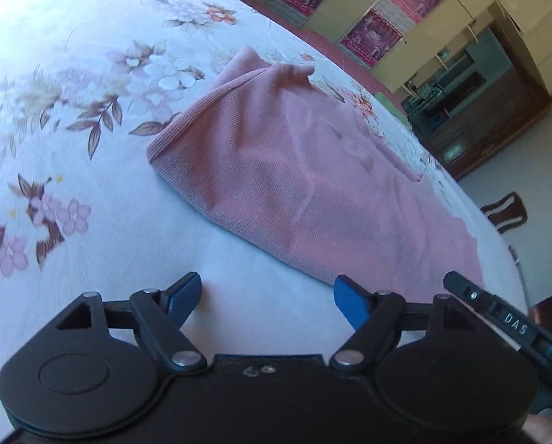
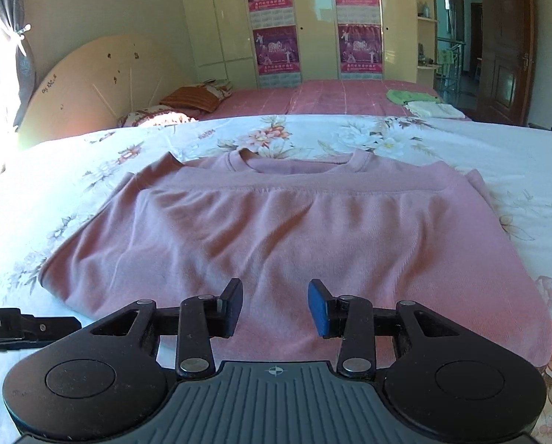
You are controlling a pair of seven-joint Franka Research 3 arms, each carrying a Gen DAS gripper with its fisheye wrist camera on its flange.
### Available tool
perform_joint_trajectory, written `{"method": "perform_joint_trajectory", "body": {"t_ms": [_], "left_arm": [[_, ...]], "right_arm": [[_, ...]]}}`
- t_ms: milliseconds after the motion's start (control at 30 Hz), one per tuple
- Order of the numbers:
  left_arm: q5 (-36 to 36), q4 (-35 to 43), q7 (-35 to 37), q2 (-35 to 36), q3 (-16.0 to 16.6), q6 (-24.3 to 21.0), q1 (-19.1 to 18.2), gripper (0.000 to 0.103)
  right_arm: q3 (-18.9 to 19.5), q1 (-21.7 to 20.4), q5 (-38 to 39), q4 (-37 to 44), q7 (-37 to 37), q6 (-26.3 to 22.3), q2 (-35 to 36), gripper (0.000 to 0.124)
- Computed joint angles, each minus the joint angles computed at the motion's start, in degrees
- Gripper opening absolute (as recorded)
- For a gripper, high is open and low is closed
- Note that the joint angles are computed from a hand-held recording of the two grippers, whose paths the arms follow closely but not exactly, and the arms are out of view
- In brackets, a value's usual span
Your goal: Fold small clothes
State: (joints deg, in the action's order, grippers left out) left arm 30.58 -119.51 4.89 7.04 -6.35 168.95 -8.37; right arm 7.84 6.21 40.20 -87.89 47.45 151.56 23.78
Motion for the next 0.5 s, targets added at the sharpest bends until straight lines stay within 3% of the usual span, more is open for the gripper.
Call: {"method": "perform_joint_trajectory", "body": {"t_ms": [133,233,400,500], "left_arm": [[12.7,0.0,-18.2,1.6,6.2,7.1,-2.8,0.076],[22.9,2.7,-31.0,3.8,11.2,9.9,-5.6,0.076],[36.7,9.1,-46.9,8.3,16.8,10.9,-8.5,0.076],[41.1,12.8,-52.3,10.7,17.0,9.8,-8.3,0.075]], "right_arm": [[0.2,0.8,-0.8,1.1,0.2,0.3,1.1,0.039],[0.2,1.2,-1.6,2.9,1.3,0.3,2.7,0.039],[0.0,1.7,-3.7,7.4,4.4,0.2,6.3,0.039],[0.1,1.9,-5.2,11.1,6.0,0.0,8.9,0.039]]}}
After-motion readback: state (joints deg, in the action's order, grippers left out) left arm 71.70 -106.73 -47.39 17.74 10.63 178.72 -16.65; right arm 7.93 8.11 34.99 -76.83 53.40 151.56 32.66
